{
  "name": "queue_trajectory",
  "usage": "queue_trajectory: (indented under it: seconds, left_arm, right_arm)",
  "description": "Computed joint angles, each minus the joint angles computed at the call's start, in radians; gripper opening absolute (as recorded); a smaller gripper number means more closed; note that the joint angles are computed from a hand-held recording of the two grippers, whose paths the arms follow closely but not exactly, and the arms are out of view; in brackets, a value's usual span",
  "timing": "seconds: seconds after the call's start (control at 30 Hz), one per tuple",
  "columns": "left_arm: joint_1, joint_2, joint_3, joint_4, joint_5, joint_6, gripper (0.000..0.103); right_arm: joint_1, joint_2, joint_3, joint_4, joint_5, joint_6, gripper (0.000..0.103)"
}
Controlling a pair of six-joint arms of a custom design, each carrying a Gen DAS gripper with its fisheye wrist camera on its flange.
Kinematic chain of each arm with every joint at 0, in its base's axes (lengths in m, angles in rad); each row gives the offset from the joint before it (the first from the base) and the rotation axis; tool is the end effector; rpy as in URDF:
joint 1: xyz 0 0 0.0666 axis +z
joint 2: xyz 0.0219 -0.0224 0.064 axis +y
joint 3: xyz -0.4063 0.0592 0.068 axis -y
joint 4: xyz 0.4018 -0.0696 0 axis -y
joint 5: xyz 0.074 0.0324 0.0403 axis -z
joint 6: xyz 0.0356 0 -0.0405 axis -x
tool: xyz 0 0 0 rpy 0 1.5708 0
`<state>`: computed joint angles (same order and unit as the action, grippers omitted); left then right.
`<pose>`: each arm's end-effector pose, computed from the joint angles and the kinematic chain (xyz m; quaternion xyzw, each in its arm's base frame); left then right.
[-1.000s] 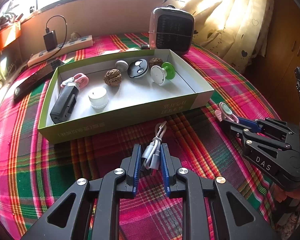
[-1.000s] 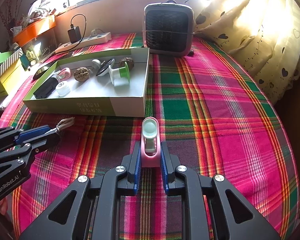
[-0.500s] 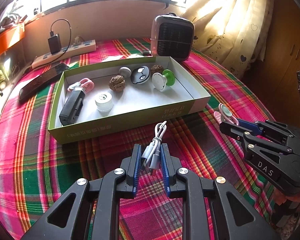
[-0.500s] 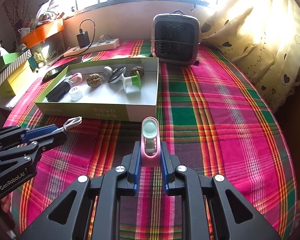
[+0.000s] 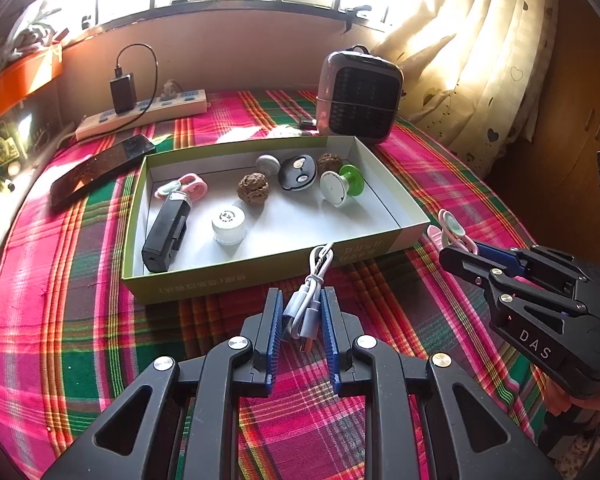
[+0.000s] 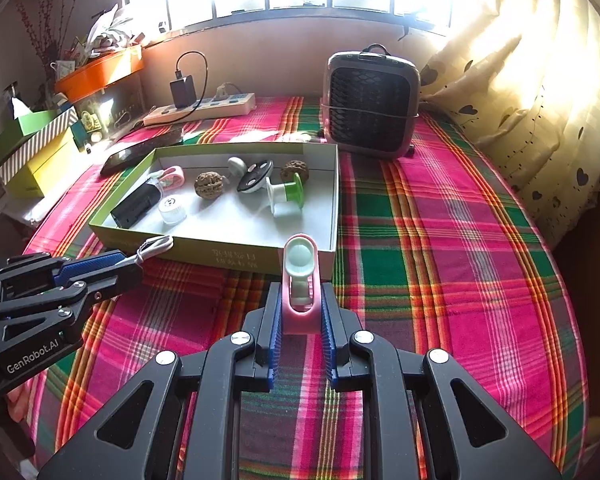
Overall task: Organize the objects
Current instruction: 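Lift and carry cable and clip in both grippers over the tray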
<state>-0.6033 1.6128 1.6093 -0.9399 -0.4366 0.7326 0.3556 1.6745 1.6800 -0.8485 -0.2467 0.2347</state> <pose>0.4784 -0.3118 0.4461 -0.1267 0.9224 -0.0249 0.3641 0.5647 0.2186 0.4487 -0.3117 0.8746 0.1361 0.3456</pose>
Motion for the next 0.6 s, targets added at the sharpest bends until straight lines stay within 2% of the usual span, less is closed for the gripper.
queue_trajectory:
  seconds: [0.6]
  left_arm:
    - [0.049,0.002,0.018,0.008,0.013,-0.006,0.017]
  right_arm:
    - [0.024,0.082,0.135,-0.047,-0.063,0.037,0.018]
